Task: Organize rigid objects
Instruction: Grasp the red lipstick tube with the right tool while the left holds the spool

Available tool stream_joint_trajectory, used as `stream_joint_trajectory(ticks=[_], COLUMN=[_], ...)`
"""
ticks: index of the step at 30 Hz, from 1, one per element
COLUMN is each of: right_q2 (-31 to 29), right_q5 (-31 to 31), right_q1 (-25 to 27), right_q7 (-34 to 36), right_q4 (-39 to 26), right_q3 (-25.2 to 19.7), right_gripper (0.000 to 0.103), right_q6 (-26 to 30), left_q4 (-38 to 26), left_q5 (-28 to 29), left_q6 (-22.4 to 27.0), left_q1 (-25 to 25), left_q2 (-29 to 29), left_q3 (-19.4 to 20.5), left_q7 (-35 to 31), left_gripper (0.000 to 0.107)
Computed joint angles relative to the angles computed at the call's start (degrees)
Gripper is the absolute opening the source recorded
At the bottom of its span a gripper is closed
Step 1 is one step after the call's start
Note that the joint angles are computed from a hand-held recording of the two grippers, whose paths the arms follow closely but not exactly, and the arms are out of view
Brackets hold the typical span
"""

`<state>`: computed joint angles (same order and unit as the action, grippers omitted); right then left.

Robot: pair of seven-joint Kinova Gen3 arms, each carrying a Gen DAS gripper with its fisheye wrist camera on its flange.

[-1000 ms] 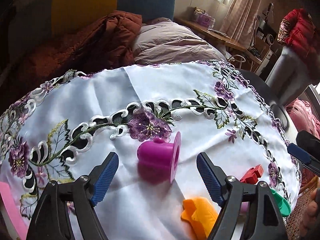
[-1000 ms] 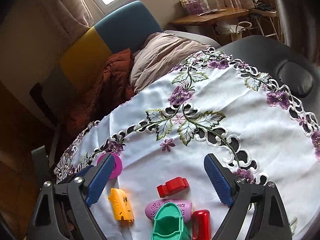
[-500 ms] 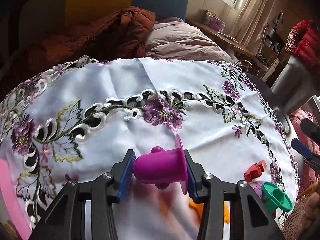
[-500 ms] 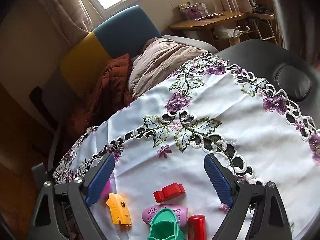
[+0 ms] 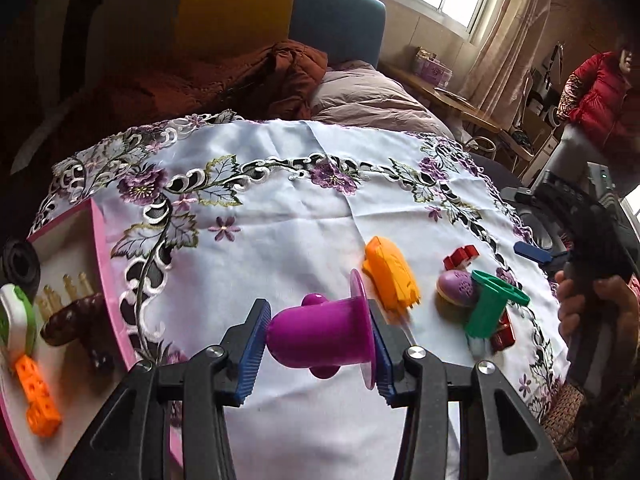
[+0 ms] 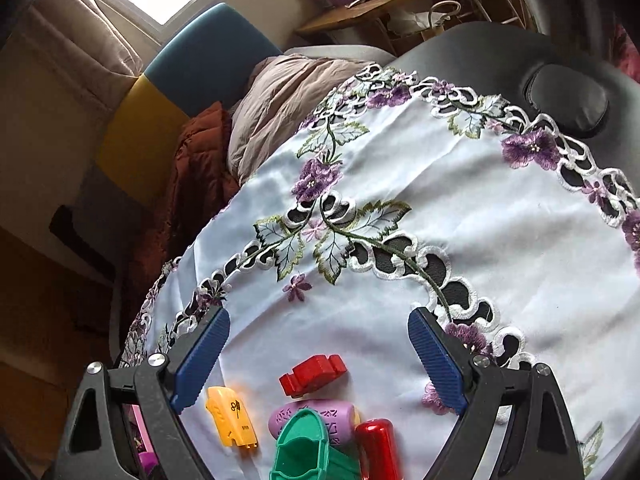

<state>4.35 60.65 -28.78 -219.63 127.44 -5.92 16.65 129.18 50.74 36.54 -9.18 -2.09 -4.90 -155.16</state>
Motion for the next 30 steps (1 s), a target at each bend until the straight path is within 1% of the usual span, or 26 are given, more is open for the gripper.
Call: stream_joint_trajectory(ticks=[1, 3, 5, 6, 8, 11, 13, 15, 16, 19, 21, 22, 23, 25, 26, 30], right_q2=[0.2, 0.8, 1.9, 2.6, 3.7, 4.4, 4.5, 4.3, 4.4, 6.1, 9.0, 10.5, 11.5, 13.2, 13.3, 10.0], right_q5=[-1.9, -5.0, -7.4, -8.8, -12.1, -19.1, -23.8, -27.7, -29.6, -33.7, -35.5, -36.5, -37.8, -41.1, -43.4, -52.4], right_q1=[1.5, 6.6, 12.0, 14.1, 17.5, 21.8, 25.6, 27.0, 28.3, 35.2, 39.5, 41.3, 41.9, 41.6, 40.7, 35.4], right_q7=[2.2, 6.8, 11.5, 13.8, 18.5, 25.5, 30.0, 34.7, 37.0, 44.0, 48.6, 51.0, 53.3, 58.0, 60.3, 67.5], right_q4=[-0.1, 0.2, 0.1, -0.2, -1.2, -3.0, -3.1, -2.5, -2.3, -1.9, -1.7, -1.9, -2.4, -3.3, -3.7, -3.7], right_q3=[-1.1, -4.9, -9.8, -12.4, -17.7, -25.7, -30.3, -31.9, -33.5, -41.4, -46.7, -49.2, -50.7, -51.7, -51.0, -45.0], right_gripper=[0.091, 0.091, 0.091, 0.091, 0.091, 0.091, 0.091, 0.092, 0.092, 0.092, 0.092, 0.092, 0.092, 0.092, 0.092, 0.092], right_q6=[-1.0, -5.3, -9.5, -10.5, -9.6, -4.5, -4.2, -6.6, -7.6, -11.8, -15.5, -16.1, -15.7, -14.7, -14.1, -13.2], left_q4=[0.7, 2.2, 3.1, 3.6, 4.4, 4.7, 5.1, 5.2, 5.3, 5.6, 5.9, 5.9, 6.1, 6.4, 6.6, 6.7], left_q5=[-0.1, 0.0, -0.2, -0.2, -0.5, -0.7, -0.4, -0.4, -0.4, -0.2, -0.2, -0.4, -0.4, -0.7, -0.7, -1.0], left_q6=[1.0, 2.6, 4.7, 5.5, 7.0, 9.4, 10.6, 11.9, 12.4, 13.9, 14.6, 14.8, 15.0, 15.5, 15.7, 16.7], left_q1=[-0.5, -1.3, -2.2, -2.6, -3.3, -4.6, -5.5, -6.5, -7.0, -8.4, -9.2, -9.6, -10.0, -10.7, -11.1, -12.8], left_q2=[-1.0, -2.9, -4.2, -4.9, -6.2, -7.2, -7.6, -7.9, -8.0, -8.3, -8.3, -8.3, -8.5, -8.6, -8.8, -8.6], left_q3=[-0.7, -2.2, -3.7, -4.5, -5.9, -8.1, -9.1, -9.8, -10.2, -11.2, -11.6, -11.7, -11.8, -12.2, -12.5, -13.6], left_q7=[-0.8, -2.3, -3.2, -3.6, -5.0, -6.6, -7.7, -8.3, -8.7, -10.0, -10.6, -10.7, -10.9, -11.6, -11.9, -12.8], left_gripper=[0.047, 0.047, 0.047, 0.047, 0.047, 0.047, 0.047, 0.047, 0.047, 0.047, 0.047, 0.047, 0.047, 0.047, 0.047, 0.047])
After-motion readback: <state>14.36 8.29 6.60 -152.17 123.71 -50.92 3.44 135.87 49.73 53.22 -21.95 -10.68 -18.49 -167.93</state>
